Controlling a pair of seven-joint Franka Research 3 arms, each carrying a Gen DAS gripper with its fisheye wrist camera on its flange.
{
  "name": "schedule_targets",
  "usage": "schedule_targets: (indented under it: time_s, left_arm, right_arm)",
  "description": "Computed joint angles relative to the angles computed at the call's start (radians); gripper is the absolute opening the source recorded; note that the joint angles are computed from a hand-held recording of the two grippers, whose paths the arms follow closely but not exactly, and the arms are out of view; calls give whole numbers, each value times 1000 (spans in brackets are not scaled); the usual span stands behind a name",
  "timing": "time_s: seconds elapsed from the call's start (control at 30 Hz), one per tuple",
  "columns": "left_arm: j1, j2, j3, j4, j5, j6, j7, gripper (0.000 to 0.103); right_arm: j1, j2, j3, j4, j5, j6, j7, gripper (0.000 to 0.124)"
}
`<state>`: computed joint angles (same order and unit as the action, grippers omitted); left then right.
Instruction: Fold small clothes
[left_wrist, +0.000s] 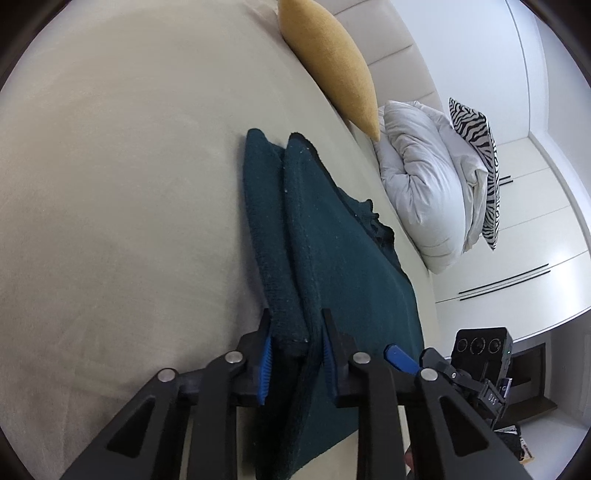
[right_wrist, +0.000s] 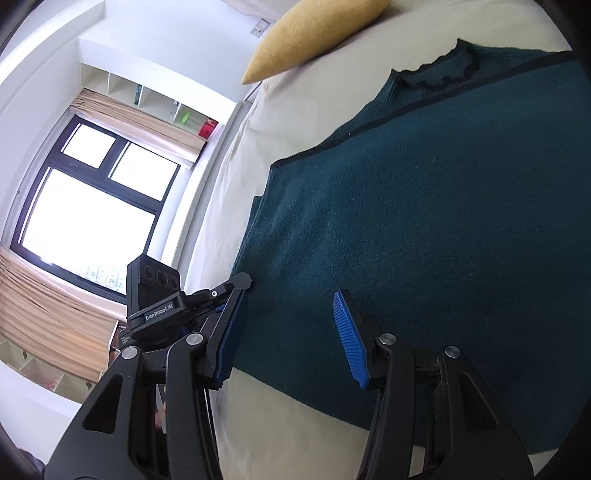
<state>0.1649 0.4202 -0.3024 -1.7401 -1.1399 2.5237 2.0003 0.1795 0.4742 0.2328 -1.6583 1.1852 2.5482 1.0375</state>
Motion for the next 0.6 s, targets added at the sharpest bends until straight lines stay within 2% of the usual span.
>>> schedule_targets:
  time_s: [0.3, 0.43, 0.6]
  left_arm:
    - [20, -9, -5, -22, -92, 2, 74, 21]
    - [-2, -10, 11, -19, -64, 16, 57, 20]
    - [-39, -25, 23, 6, 52, 50, -1, 19]
  right_arm:
    - [5, 43, 0, 54, -61, -17, 59, 48]
    - [19, 75, -20, 86, -145, -21, 146, 46]
    - [-64, 107, 37, 99, -20, -77, 92, 46]
